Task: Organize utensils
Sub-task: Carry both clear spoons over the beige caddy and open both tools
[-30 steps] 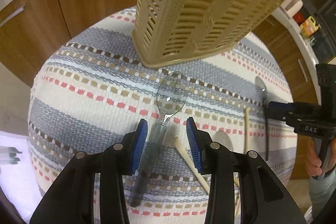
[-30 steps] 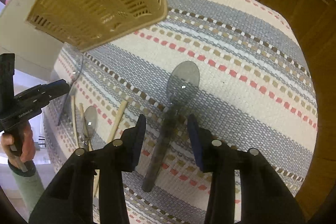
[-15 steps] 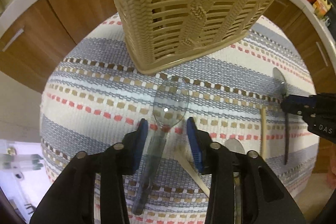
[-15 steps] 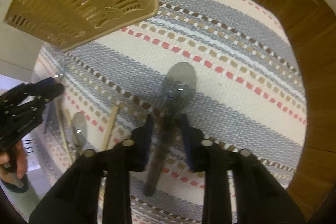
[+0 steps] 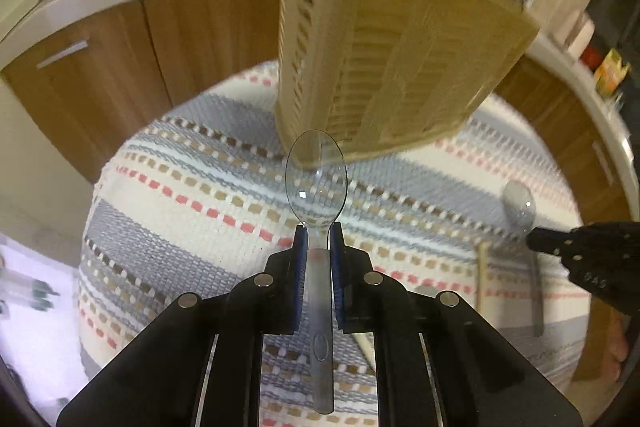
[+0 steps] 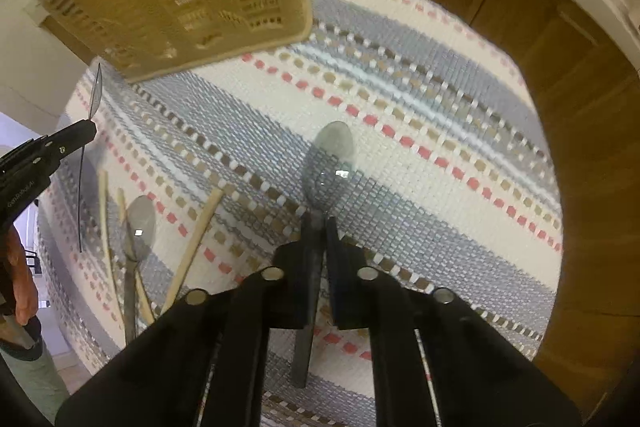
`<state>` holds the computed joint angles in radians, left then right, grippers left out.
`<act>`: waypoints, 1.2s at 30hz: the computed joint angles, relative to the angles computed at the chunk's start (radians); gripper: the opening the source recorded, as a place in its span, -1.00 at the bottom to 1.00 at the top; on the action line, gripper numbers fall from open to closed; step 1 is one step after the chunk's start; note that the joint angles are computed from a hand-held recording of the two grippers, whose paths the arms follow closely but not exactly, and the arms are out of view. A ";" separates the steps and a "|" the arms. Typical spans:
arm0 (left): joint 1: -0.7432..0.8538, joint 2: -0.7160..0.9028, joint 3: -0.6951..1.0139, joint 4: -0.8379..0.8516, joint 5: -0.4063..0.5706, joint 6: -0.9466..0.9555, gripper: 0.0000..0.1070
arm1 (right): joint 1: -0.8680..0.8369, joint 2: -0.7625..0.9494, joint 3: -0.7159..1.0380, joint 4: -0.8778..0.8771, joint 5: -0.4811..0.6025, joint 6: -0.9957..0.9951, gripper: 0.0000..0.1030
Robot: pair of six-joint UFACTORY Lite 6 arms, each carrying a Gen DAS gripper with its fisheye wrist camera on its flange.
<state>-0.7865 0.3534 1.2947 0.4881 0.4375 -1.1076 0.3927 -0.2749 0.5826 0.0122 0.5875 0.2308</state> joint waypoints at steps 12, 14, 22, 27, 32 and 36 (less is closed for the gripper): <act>-0.086 -0.209 -0.149 0.352 -0.018 -0.409 -0.83 | -0.163 -0.113 -0.041 0.260 0.037 -0.353 -0.98; -0.104 -0.242 -0.162 0.437 -0.008 -0.494 -0.83 | -0.239 -0.145 -0.027 0.349 0.084 -0.483 -0.98; -0.202 -0.310 -0.149 0.762 0.110 -0.812 -0.83 | -0.327 -0.367 0.002 0.534 0.187 -0.668 -0.98; -0.233 -0.315 -0.096 0.843 0.193 -0.876 -0.83 | -0.450 -0.441 0.068 0.666 0.240 -0.834 -0.98; -0.216 -0.269 -0.004 0.901 0.223 -0.890 -0.83 | -0.457 -0.399 0.189 0.719 0.225 -0.853 -0.98; -0.177 -0.223 0.084 0.961 0.190 -0.910 -0.83 | -0.437 -0.316 0.304 0.731 0.201 -0.837 -0.98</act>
<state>-0.9637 0.1306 1.3788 1.4490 0.6271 -2.0179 -0.0439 -0.5914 0.8870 0.7434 0.7888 -0.6066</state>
